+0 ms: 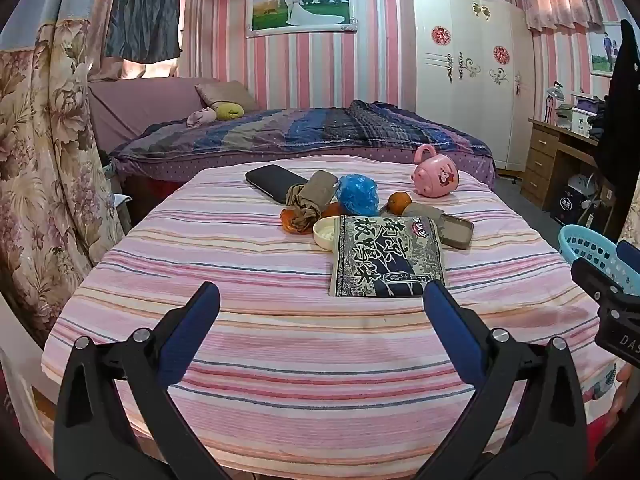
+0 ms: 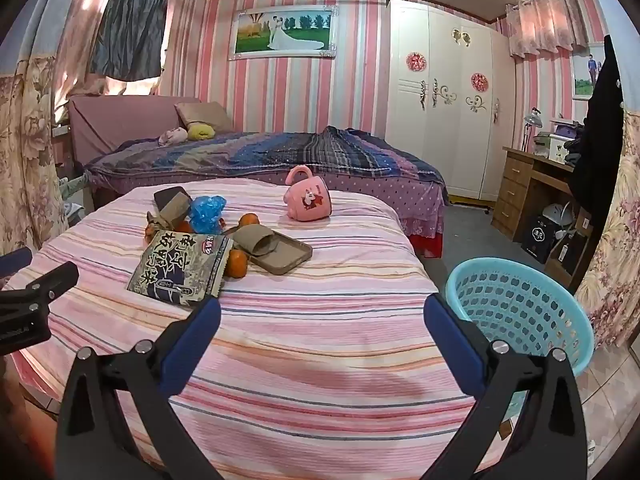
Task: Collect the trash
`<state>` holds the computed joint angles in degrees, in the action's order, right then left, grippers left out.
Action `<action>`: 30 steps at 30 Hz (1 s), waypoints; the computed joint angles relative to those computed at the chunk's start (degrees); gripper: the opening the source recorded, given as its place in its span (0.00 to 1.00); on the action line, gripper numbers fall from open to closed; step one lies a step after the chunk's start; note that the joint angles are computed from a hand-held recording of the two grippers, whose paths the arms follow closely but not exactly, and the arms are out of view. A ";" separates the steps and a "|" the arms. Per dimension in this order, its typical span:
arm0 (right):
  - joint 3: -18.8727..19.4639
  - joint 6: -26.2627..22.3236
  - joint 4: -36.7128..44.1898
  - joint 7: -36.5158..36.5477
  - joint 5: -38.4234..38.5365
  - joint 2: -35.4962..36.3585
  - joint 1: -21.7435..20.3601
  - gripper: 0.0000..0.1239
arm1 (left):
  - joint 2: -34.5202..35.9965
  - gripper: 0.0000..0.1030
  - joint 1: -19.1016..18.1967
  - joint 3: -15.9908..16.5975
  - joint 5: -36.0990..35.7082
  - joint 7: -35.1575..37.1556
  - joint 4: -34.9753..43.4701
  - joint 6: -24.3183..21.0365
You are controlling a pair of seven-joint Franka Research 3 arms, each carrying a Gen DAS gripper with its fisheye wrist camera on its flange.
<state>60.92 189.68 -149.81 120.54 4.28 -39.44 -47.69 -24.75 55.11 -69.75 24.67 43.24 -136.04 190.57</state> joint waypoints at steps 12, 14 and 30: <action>-1.08 0.62 -1.19 -0.38 0.64 -0.48 1.25 0.80 | 0.42 0.95 -2.48 2.23 -0.11 -0.15 -0.38 -0.61; -1.02 0.82 -1.25 -0.60 0.73 -0.26 1.14 0.80 | 0.25 0.95 -2.91 2.61 0.01 -0.25 -0.44 -0.80; 0.09 0.29 -1.21 0.05 0.63 -1.63 -0.10 0.80 | 0.05 0.95 -0.44 0.55 -0.37 -0.64 -0.03 0.14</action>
